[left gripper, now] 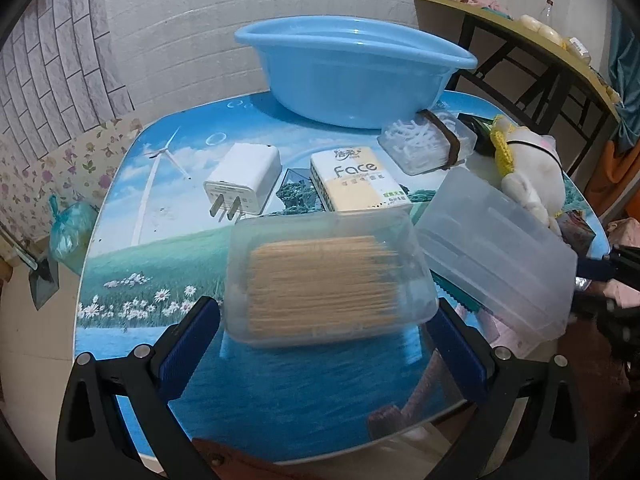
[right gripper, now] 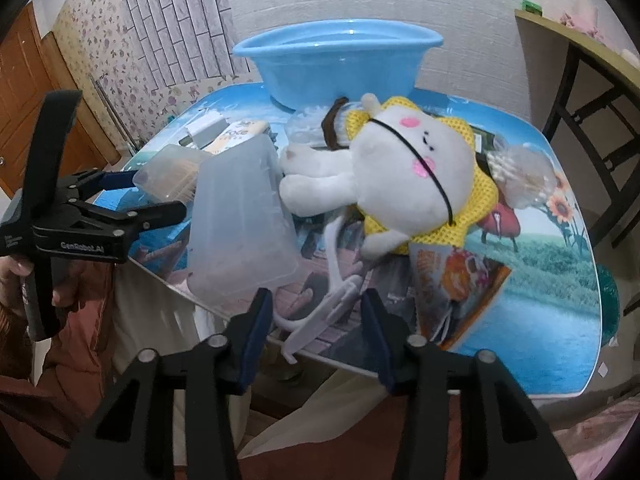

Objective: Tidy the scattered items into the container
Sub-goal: 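Move the left tool to the clear toothpick box while the right tool reaches the white hook, then lift the toothpick box with the left tool while the right tool grasps the hook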

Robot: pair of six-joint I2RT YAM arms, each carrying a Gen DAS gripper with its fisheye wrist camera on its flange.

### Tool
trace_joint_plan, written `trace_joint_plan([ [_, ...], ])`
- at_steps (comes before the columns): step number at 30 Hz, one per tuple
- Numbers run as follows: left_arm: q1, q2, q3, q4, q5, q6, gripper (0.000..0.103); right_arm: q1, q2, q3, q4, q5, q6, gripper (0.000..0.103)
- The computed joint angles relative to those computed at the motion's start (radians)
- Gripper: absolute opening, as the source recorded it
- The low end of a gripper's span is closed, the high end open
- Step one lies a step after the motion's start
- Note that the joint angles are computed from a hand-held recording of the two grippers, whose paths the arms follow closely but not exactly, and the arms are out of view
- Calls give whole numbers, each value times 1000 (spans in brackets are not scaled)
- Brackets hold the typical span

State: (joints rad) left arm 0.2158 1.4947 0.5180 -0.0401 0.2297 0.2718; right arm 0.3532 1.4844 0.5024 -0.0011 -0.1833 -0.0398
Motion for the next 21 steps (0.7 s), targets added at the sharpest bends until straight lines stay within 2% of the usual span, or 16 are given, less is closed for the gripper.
trace_joint_plan([
  [3, 5, 15, 9, -1, 15, -5, 103, -30, 30, 20, -7, -36, 8, 23],
  [5, 13, 8, 3, 6, 27, -11, 103, -31, 32, 22, -3, -21, 10, 19],
  [7, 26, 0, -1, 1, 53, -4, 94, -26, 27, 22, -2, 3, 12, 16],
  [9, 32, -6, -6, 2, 49, 0, 94, -32, 21, 23, -5, 8, 10, 13],
  [21, 129, -90, -62, -41, 62, 63, 94, -47, -99, -16, -4, 63, -8, 13],
])
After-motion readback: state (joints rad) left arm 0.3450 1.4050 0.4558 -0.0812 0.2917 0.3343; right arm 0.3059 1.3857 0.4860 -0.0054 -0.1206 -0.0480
